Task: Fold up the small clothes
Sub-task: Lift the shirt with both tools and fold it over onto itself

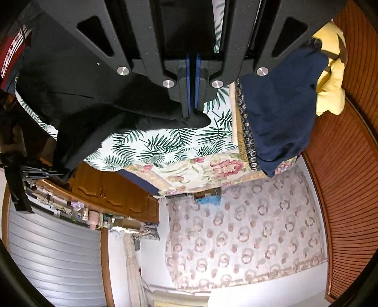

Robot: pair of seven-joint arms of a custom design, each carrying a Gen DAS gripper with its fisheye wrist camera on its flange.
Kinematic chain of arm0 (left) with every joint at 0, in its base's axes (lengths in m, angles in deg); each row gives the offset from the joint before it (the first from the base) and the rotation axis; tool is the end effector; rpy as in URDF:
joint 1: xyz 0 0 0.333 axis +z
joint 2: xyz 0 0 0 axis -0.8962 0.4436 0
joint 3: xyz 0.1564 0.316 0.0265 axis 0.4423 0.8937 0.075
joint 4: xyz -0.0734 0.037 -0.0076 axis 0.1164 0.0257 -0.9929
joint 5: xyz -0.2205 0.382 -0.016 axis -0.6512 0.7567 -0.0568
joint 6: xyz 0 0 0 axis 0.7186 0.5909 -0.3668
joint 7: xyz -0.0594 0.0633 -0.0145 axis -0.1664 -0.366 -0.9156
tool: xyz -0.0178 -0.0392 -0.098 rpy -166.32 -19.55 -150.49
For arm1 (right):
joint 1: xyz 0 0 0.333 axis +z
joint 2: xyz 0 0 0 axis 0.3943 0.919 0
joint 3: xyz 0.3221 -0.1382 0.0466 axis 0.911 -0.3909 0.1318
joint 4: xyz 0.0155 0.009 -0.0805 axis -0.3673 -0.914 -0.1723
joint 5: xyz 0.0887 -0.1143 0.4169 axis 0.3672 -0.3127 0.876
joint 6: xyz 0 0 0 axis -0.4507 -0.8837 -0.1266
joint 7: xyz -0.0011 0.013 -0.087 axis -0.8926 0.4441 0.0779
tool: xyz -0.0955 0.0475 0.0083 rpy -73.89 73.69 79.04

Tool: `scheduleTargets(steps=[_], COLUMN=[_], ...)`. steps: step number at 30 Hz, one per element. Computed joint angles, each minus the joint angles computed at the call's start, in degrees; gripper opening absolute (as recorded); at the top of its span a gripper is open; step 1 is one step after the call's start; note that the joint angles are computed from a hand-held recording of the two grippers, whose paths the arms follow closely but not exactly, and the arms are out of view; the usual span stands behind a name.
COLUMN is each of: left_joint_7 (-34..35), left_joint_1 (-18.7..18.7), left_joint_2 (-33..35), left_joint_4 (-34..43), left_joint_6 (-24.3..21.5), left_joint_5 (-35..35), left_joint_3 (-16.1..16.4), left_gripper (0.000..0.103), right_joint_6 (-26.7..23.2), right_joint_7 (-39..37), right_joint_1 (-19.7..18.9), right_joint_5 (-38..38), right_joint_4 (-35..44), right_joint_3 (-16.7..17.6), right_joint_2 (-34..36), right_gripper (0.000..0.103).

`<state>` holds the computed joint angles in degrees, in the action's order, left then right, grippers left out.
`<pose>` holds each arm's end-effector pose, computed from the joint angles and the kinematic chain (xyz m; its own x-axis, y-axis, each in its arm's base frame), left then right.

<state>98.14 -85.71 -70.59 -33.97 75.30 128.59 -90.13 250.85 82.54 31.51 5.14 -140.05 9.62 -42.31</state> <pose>0.6255 -0.3628 0.4917 -0.1207 -0.9910 -0.0586 -0.5456 0.1156 -0.8301 0.7657 0.3155 0.4122 0.5220 -0.8523 0.0336 -0.3890 -0.2730 -0.8799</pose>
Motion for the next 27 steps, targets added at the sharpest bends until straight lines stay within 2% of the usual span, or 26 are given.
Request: scheduleTargets(steps=[4,7,9,13,15,17,19,22,25,27], left_joint_7=[-7.72,-13.07,-15.43,-19.72,-21.28,-22.56,-21.65,-20.51,-20.23,-19.8], left_joint_1=[-0.32,0.7,1.98,3.57,4.1,4.57,4.68,4.59,4.5,4.64], left_joint_2=[-4.84,-8.37,-9.79,-12.64,-13.69,-14.56,-15.47,-15.81,-15.52,-14.73], left_joint_4=[-5.77,-9.83,-11.82,-16.15,-17.66,-19.14,-20.72,-21.65,-22.27,-22.29], left_joint_6=[0.42,-0.14,0.5,0.73,0.68,1.07,1.03,0.52,0.22,1.2], left_joint_5=[5.81,10.26,11.29,13.64,13.95,13.68,12.08,10.58,9.92,9.05], left_joint_3=[-0.05,-1.91,-3.22,-5.57,-6.59,-7.41,-8.22,-9.31,-9.72,-9.51], left_gripper=[0.004,0.004,0.004,0.004,0.004,0.004,0.004,0.004,0.004,0.004], right_joint_6=[7.72,12.94,14.9,17.92,18.63,18.96,18.07,16.2,13.88,11.52], right_joint_7=[0.97,4.0,6.39,9.12,11.89,13.5,15.84,17.54,22.38,24.47], right_joint_1=[-6.2,-12.52,-15.69,-14.84,-16.62,-16.02,-16.18,-14.05,-16.61,-16.86], right_joint_5=[-1.93,-6.22,-9.06,-10.18,-12.91,-13.55,-14.77,-15.18,-19.5,-21.35], right_joint_4=[-11.21,-18.61,-22.33,-28.74,-31.46,-33.67,-35.83,-38.5,-39.36,-38.64], right_joint_3=[5.88,11.22,13.51,10.72,11.77,10.6,10.16,7.31,8.82,8.93], right_joint_2=[-4.38,-6.19,-6.93,-10.95,-12.24,-14.15,-16.41,-19.51,-19.63,-18.94], right_gripper=[0.005,0.005,0.005,0.005,0.005,0.005,0.005,0.005,0.005,0.005])
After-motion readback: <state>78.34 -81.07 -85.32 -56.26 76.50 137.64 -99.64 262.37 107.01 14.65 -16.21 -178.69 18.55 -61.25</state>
